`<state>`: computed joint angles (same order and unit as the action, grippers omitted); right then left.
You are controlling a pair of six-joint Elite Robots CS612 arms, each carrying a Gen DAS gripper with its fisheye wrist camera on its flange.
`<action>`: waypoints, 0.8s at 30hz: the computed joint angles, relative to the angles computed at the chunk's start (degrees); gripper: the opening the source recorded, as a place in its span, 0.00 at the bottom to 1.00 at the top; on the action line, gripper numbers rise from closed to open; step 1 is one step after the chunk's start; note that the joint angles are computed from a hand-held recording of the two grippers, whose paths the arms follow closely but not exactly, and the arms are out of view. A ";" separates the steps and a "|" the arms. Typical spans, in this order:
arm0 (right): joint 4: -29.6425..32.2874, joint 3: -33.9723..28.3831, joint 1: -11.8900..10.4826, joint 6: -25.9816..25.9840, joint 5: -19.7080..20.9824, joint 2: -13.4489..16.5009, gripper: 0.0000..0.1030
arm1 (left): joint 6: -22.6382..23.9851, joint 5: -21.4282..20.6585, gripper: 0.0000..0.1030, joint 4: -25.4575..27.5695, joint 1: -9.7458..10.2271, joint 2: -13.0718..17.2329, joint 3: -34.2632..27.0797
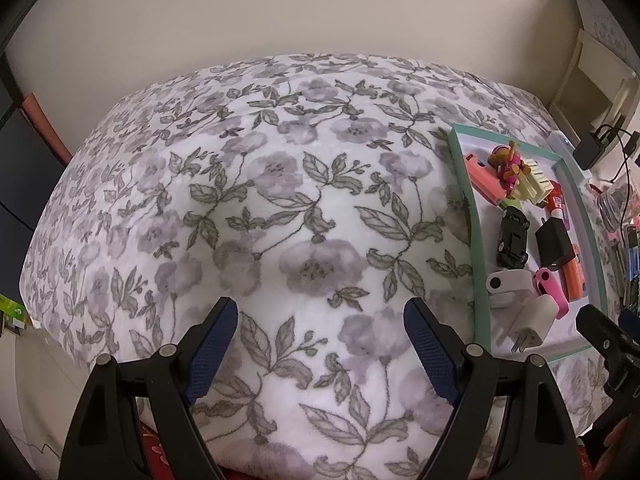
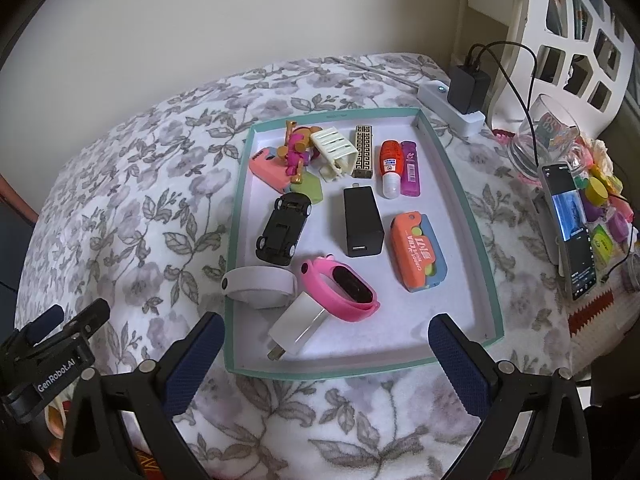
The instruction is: Organize rigid objects
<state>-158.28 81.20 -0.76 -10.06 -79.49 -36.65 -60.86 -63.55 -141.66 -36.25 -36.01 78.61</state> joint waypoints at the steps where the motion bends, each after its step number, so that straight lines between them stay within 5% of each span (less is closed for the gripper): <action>1: -0.04 0.00 0.02 -0.05 -0.06 0.00 1.00 | -0.14 -0.07 0.83 -0.08 0.03 -0.04 0.08; 24: -0.31 -0.06 0.16 -0.43 -0.19 0.01 1.00 | -0.66 -0.43 0.83 0.76 0.25 0.12 -0.27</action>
